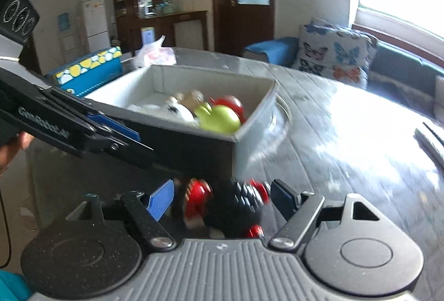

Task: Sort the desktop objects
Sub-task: 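Move the left tool to the black-haired doll in red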

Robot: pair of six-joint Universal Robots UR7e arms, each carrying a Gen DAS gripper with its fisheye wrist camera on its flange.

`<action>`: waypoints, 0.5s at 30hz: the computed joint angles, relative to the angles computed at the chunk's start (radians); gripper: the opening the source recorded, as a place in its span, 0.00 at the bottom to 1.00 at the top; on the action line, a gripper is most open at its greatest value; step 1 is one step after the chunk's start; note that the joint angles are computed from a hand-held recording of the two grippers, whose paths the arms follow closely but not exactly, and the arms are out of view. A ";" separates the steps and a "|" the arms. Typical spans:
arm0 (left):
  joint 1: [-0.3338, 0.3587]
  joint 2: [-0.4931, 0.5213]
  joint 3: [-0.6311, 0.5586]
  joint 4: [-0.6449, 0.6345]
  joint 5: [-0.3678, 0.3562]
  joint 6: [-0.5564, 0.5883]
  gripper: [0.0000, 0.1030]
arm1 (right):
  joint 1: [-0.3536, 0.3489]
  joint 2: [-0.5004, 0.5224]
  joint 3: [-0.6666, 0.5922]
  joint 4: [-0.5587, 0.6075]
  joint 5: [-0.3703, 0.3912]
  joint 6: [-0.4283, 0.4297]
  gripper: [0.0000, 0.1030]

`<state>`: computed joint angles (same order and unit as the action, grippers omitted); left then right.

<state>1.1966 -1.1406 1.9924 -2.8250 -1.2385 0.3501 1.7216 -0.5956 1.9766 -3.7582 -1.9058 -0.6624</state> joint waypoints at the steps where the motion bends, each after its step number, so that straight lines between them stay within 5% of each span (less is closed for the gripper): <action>1: -0.001 0.002 0.005 -0.002 0.002 -0.001 0.42 | -0.005 0.000 0.008 -0.009 -0.001 0.006 0.76; 15: 0.003 0.019 0.033 -0.011 -0.029 -0.048 0.42 | -0.053 -0.002 0.056 -0.071 0.028 0.065 0.75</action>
